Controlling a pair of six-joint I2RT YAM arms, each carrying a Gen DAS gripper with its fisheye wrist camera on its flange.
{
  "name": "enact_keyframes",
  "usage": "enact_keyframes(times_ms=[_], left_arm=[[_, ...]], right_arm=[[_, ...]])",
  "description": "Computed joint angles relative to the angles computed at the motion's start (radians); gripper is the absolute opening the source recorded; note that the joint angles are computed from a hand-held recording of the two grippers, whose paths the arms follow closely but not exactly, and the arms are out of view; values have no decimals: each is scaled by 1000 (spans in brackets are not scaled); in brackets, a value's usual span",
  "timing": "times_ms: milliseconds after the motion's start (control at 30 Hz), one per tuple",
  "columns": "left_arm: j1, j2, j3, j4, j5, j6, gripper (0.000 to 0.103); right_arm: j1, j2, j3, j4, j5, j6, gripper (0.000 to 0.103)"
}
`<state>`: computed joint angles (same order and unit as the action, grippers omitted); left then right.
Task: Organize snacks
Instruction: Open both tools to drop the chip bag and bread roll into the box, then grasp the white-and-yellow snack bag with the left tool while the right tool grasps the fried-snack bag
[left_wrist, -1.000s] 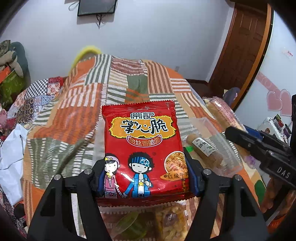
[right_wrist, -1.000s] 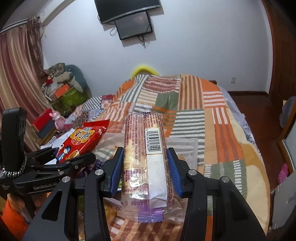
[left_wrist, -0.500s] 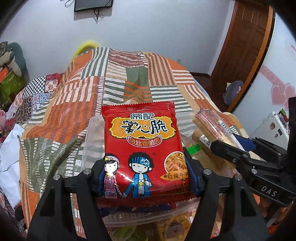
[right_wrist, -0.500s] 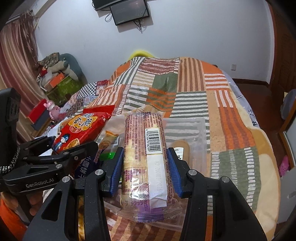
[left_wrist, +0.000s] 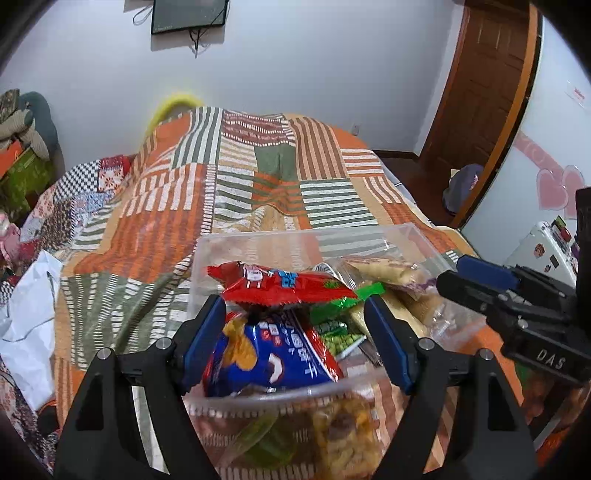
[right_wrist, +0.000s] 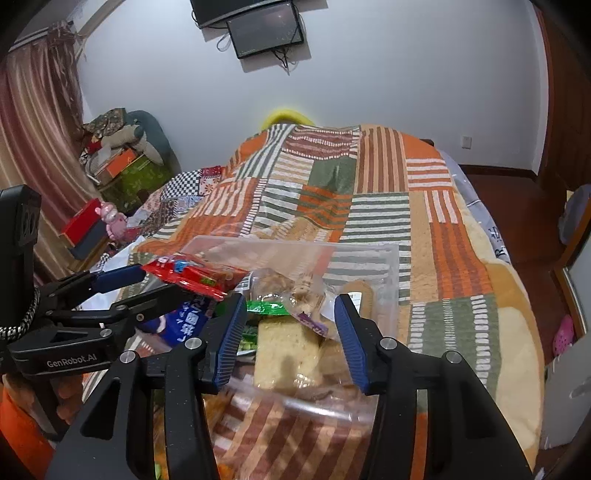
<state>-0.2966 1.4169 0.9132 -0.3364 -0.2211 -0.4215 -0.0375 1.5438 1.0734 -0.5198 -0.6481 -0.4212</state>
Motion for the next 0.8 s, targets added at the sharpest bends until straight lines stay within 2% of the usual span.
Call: enact_keyframes(times_ms=[233,300,500,667,800], left_arm=[[-74,-153,-45,-101,-80,-23,78],[-94,-197,-62,-129,-100,-35,79],[-157,-323,-123,-216,-162,-94,84],[-185,-418,-181,-287,-189,-149,84],[-210,-482,-228,-340,-207,-197,84]], right_arm=[[-43,-96,-45,-61,-33,-70,60],[-53,-122,-66,-69,-46,-84,69],[-63,-203,-137,-124,-66,-155,83],[-45,-275,-211,-179,-71,-223,87],[-8,-311,-270,-178,-60,-228,92]])
